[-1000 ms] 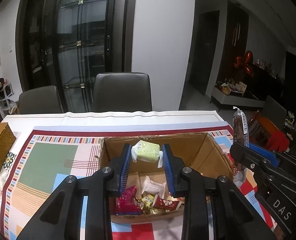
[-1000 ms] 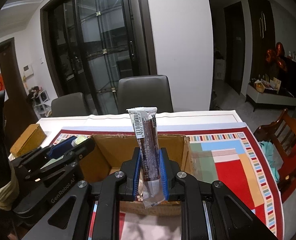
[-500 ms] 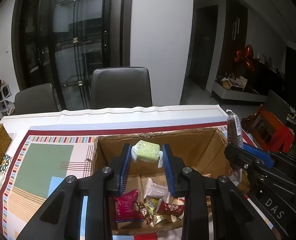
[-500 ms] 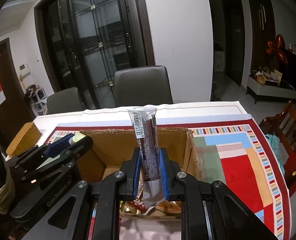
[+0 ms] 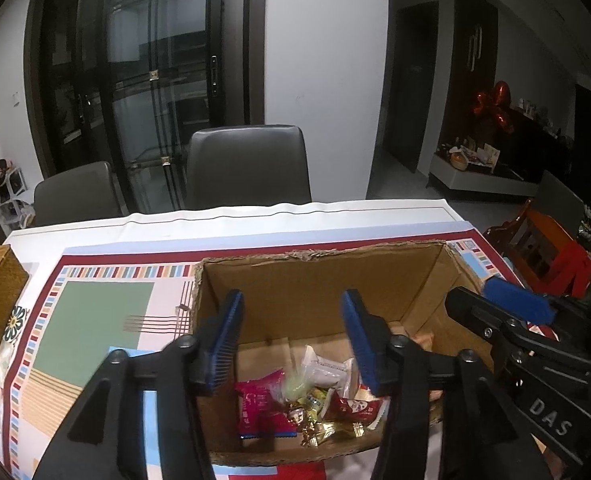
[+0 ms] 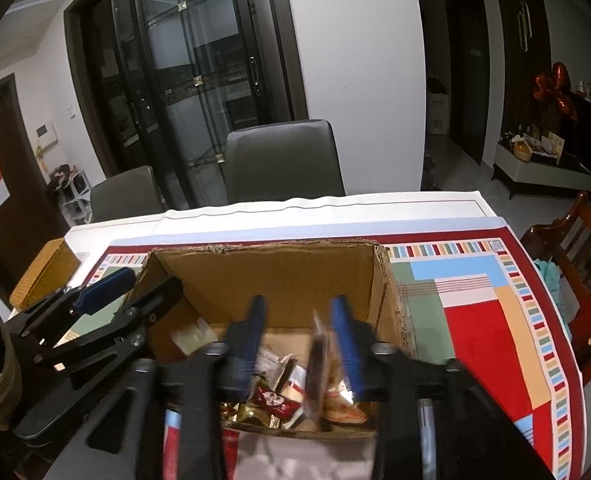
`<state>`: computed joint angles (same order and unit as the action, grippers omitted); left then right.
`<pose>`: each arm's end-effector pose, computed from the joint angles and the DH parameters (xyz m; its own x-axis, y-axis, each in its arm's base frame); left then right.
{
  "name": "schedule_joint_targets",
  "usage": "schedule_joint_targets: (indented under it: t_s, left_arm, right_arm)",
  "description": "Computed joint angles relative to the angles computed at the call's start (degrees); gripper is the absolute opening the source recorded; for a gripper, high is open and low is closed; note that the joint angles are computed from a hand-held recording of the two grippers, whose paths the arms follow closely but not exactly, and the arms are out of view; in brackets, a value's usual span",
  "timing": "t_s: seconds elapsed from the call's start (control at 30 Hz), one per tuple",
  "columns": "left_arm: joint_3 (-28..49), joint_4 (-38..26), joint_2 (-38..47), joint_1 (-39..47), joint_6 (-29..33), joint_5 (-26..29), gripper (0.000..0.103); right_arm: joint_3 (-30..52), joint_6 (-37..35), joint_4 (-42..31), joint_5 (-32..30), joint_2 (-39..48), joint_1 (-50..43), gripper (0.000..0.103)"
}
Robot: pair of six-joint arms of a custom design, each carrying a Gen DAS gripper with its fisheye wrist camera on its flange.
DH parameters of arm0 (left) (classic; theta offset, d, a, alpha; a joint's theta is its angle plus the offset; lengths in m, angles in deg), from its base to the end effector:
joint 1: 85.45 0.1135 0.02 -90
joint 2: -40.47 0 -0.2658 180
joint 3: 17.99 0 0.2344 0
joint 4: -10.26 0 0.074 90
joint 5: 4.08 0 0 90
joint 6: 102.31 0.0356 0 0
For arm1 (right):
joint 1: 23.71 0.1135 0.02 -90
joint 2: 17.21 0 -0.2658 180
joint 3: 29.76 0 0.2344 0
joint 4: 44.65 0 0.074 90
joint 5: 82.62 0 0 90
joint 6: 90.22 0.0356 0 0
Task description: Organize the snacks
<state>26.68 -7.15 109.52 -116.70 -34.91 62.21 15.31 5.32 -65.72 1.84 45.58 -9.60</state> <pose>0.1937 -0.1008 0.1939 -0.6100 -0.0414 -0.7913 -0.0171 0.9991 -0.0391 0.2000 0.0538 0.2100 -0.6352 -0.0606 -0.7700 -0.2555 0.9573 0.1354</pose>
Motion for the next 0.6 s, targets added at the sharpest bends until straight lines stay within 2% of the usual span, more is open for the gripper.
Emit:
schedule_joint_targets:
  t_s: [0.13, 0.3, 0.6]
  left_arm:
    - [-0.1, -1.4, -1.3, -1.0, -1.0, -2.4, 0.064]
    - [-0.5, -2.6, -3.1, -0.9, -1.5, -3.4, 0.07]
    - [-0.8, -6.8, -7.2, -2.4, -2.9, -6.1, 0.074]
  right_arm:
    - [0.0, 0.1, -0.9, 0.5, -1.2, 0.0, 0.049]
    - [-0.3, 0.3, -2.0, 2.1, -3.1, 0.7, 0.06]
    - [-0.7, -0.3, -5.8, 6.5, -8.7, 3.0, 0.061]
